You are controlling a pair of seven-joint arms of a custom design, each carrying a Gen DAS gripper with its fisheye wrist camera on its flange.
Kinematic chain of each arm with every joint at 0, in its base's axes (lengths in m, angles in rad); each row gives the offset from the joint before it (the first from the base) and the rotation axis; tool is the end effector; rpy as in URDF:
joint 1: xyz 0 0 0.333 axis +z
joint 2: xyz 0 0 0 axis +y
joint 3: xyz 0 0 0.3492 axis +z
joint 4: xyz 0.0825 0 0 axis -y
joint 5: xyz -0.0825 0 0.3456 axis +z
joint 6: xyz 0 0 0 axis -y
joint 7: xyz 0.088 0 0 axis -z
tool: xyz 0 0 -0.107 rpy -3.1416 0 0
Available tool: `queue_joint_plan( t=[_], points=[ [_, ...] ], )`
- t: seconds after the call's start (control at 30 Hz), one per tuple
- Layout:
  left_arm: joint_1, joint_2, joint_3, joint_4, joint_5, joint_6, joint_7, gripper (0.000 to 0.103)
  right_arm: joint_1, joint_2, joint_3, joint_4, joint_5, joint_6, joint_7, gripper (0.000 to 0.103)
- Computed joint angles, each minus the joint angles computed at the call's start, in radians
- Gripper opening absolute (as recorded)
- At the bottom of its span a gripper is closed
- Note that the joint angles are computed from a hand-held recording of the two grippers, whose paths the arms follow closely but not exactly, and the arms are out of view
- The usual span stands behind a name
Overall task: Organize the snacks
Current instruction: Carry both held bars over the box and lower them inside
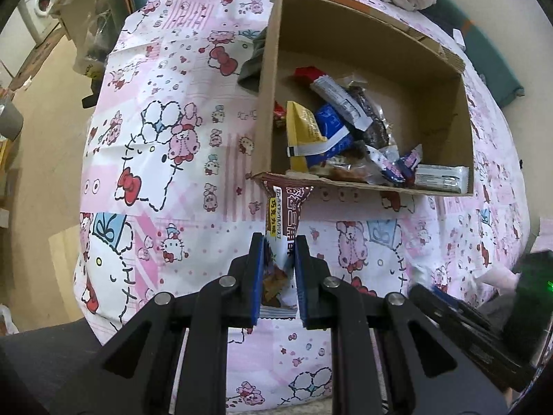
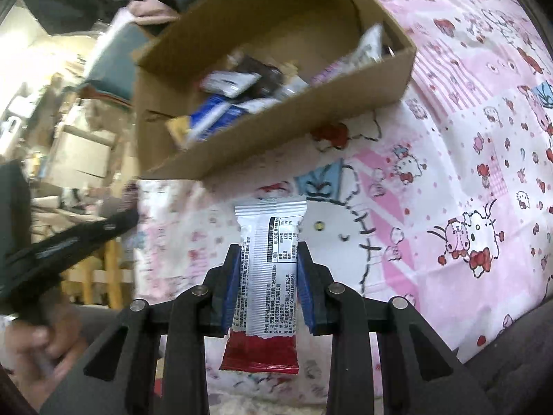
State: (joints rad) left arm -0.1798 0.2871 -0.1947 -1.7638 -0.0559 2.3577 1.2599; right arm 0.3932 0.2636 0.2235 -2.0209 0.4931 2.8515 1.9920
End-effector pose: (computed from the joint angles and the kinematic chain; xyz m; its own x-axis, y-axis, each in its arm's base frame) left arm 0.5984 -0.2217 0.4858 -0.0389 -0.9806 0.1921 -0.9664 -0.0120 -0.2568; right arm 0.5206 0.3247 0.4391 -0.1508 -0.8218 -0.5495 -0.9212 0.3185 -0.2235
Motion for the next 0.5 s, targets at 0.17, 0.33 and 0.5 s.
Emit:
queue_joint_plan(
  t=[0.17,0.33,0.5],
  points=[
    [-0.010,-0.018,0.009,-0.027,0.043,0.022,-0.016,0.014,-0.013,-0.050,0.019,-0.008,0.060,0.046,-0.051,0.032],
    [-0.016,-0.042,0.026,-0.057,0.106,0.053,-0.062,0.014,-0.014,-0.068,0.008,0.019,0.076,0.064,-0.084,0.032],
    [0.004,-0.048,0.017,-0.036,0.071,0.019,-0.060,0.014,-0.018,-0.068,-0.012,0.058,0.058,0.062,-0.091,0.032]
  ],
)
